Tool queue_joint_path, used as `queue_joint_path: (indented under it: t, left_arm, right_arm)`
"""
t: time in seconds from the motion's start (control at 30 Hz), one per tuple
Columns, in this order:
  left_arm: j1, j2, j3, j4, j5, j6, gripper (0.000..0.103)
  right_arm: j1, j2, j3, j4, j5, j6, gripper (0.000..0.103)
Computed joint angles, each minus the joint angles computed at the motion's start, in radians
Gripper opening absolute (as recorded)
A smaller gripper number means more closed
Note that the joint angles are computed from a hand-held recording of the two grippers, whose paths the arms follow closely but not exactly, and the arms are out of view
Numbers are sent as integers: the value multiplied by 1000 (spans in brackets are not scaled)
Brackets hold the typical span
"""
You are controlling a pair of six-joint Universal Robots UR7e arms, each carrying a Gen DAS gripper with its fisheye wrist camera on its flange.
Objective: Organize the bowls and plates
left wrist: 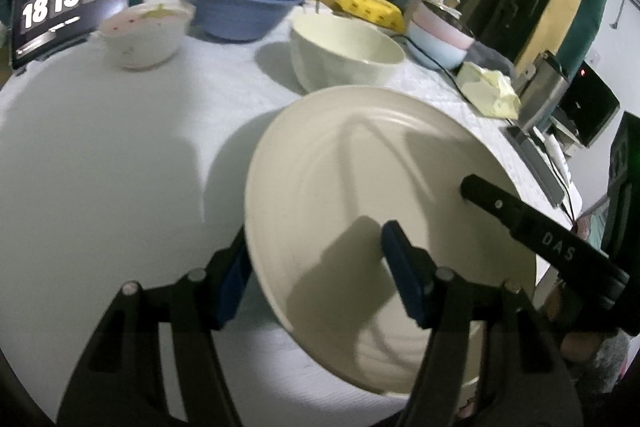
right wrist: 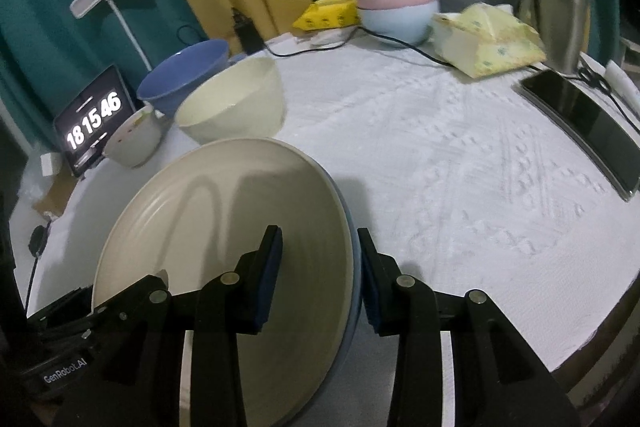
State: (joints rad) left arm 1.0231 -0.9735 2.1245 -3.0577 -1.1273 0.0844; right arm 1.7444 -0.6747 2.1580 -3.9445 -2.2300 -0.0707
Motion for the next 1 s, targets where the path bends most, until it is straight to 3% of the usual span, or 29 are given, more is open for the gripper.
queue_joint_path:
  t: [0.47,1.0]
  left_arm:
    - [72,-98,-18,23,38,29,65]
    - [159,-115,-100,90,56,45,65]
  right_arm:
    - [89,82,-185,176,1,4,39]
    - [120,185,-387,371,5,15,39]
